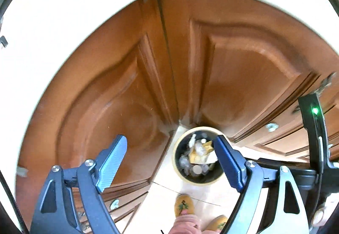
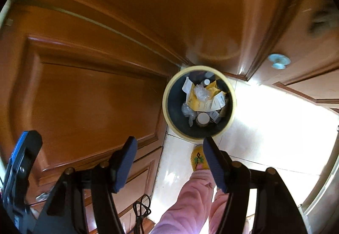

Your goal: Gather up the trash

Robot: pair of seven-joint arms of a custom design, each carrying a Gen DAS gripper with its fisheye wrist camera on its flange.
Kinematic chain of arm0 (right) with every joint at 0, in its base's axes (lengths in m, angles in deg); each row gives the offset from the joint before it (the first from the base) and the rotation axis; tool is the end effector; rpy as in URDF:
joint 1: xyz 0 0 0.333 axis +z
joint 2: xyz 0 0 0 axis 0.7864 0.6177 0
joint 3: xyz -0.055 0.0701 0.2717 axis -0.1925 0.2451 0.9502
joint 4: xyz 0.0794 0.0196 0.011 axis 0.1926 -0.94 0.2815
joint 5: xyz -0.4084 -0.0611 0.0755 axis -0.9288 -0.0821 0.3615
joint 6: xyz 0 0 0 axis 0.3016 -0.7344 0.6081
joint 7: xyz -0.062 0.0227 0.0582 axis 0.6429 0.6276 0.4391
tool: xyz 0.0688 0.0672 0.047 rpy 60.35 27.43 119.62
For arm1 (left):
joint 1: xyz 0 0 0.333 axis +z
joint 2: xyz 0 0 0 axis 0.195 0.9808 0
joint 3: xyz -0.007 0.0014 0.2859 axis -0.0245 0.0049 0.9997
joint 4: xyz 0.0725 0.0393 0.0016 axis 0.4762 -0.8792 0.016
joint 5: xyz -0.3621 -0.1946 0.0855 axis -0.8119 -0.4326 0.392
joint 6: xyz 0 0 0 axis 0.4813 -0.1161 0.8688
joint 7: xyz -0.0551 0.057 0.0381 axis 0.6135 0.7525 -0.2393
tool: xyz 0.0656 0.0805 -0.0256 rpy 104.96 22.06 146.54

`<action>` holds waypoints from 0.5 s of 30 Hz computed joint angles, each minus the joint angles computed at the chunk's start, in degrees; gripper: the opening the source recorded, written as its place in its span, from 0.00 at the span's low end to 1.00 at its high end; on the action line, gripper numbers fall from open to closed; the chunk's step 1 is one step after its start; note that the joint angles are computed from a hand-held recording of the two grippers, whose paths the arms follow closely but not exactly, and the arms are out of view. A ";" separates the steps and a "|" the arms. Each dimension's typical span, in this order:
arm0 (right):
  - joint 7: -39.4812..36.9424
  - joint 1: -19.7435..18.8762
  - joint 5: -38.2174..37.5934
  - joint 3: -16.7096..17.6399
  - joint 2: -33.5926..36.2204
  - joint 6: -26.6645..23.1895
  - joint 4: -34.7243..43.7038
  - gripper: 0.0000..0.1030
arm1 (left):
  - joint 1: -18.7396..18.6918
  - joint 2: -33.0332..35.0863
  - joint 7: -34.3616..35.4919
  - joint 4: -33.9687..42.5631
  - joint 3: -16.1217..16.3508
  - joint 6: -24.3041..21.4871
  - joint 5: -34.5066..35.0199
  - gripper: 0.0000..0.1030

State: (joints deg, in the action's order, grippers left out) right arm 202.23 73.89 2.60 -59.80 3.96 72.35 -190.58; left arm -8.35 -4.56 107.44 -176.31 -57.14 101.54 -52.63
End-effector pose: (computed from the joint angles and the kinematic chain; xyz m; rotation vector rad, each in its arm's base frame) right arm 0.4696 0.2473 0.4438 -1.5381 2.2853 0.3721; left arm 0.4764 -0.3524 0.5325 -1.7155 2.1505 -0.4005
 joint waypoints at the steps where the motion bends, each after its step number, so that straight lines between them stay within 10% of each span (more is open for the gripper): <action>1: 1.03 -0.24 -0.63 0.06 -1.68 -0.84 -0.24 0.63 | -0.11 -0.28 0.38 0.79 -0.01 -0.61 -0.53 0.84; 15: 9.10 -3.18 -13.77 1.71 -22.01 -16.85 8.70 0.63 | -2.56 1.06 4.79 24.45 -1.89 -9.93 -3.17 0.96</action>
State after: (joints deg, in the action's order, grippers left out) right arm 211.33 70.70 -11.17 -58.09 -18.05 55.50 -181.88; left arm -10.91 -3.50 112.23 -151.86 -59.03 91.60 -55.80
